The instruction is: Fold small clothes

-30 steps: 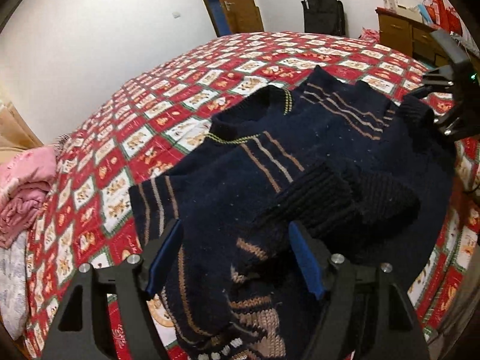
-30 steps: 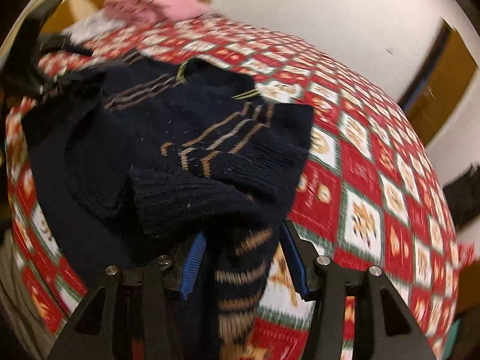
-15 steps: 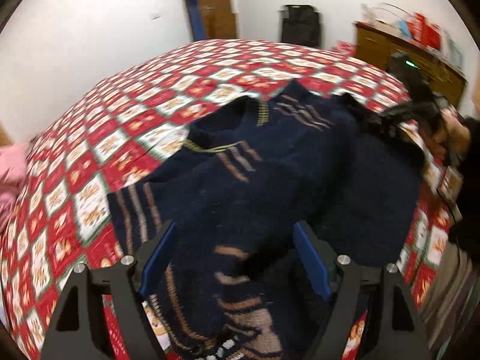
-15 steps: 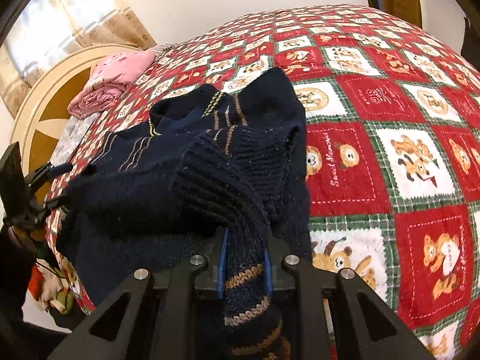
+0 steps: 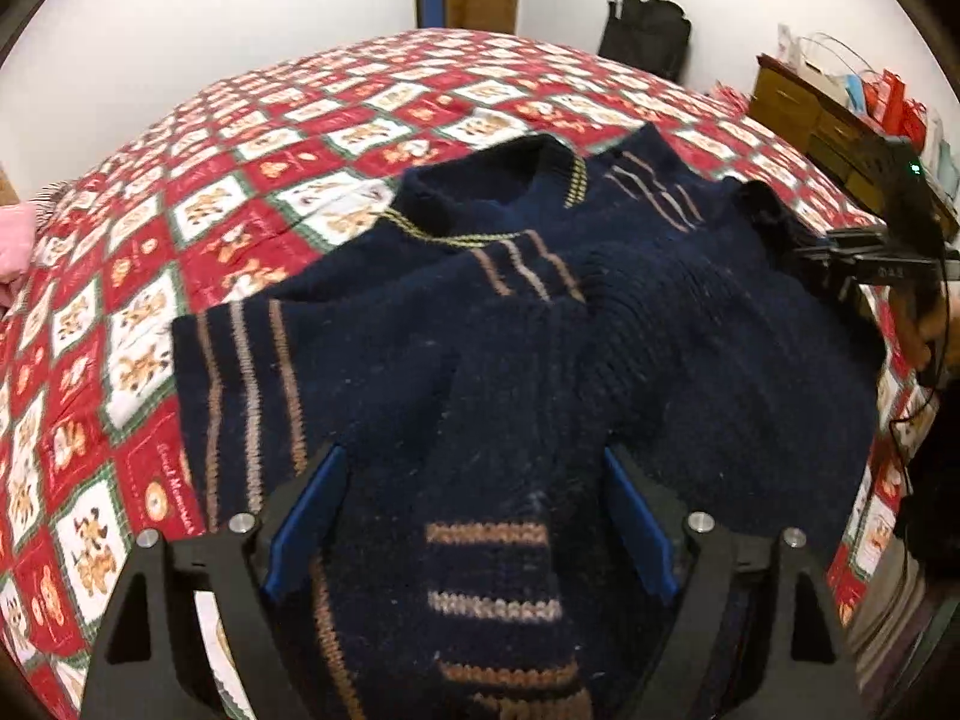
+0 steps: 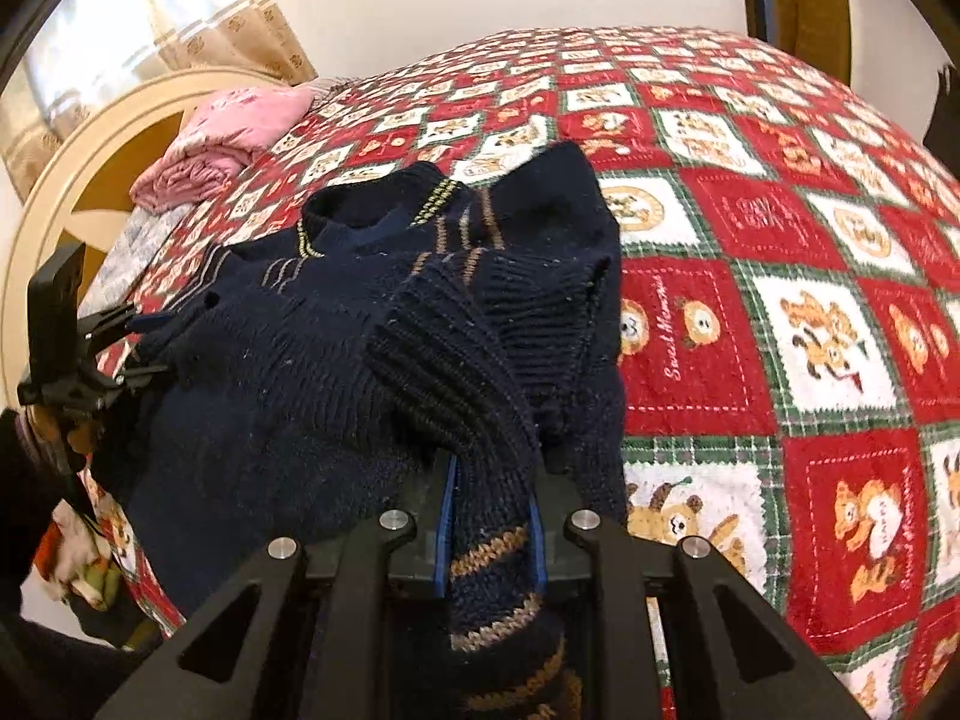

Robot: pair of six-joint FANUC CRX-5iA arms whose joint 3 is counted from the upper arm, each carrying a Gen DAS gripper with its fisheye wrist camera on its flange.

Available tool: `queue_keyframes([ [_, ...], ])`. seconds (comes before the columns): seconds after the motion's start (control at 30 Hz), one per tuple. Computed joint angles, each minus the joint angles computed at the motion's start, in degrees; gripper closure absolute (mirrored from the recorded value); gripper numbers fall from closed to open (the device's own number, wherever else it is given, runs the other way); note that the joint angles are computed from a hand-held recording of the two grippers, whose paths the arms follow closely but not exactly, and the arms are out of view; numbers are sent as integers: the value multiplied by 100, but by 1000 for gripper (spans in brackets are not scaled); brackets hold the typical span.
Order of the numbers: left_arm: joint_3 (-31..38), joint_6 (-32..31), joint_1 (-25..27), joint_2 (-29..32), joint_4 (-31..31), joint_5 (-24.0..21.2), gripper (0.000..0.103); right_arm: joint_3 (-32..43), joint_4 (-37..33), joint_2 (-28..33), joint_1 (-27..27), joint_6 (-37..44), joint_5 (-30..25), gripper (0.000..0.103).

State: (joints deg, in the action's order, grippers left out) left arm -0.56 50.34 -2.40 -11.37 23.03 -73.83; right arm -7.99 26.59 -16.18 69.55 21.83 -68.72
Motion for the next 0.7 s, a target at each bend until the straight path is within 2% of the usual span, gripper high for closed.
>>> queue_keyframes([
  [0.1,-137,235,128,-112,155,52,27,-111,177,-103,57,-202,97,82],
  [0.3,-508,659,668,-286,816,244,28,-286,229,-240,50,-573,148,81],
  [0.37,-331,981,598,-138,639,265,28,-353,252,-304,57,-691,259,80],
  [0.47,-19,1104,237,24,103,286,28,-369,503,-282,145,-739,295,68],
  [0.53,62,1053,16,70,-60,323,27,-308,695,-190,196,-650,228,46],
  [0.7,280,1457,-231,218,-546,255,27,120,613,279,128,-110,-298,44],
])
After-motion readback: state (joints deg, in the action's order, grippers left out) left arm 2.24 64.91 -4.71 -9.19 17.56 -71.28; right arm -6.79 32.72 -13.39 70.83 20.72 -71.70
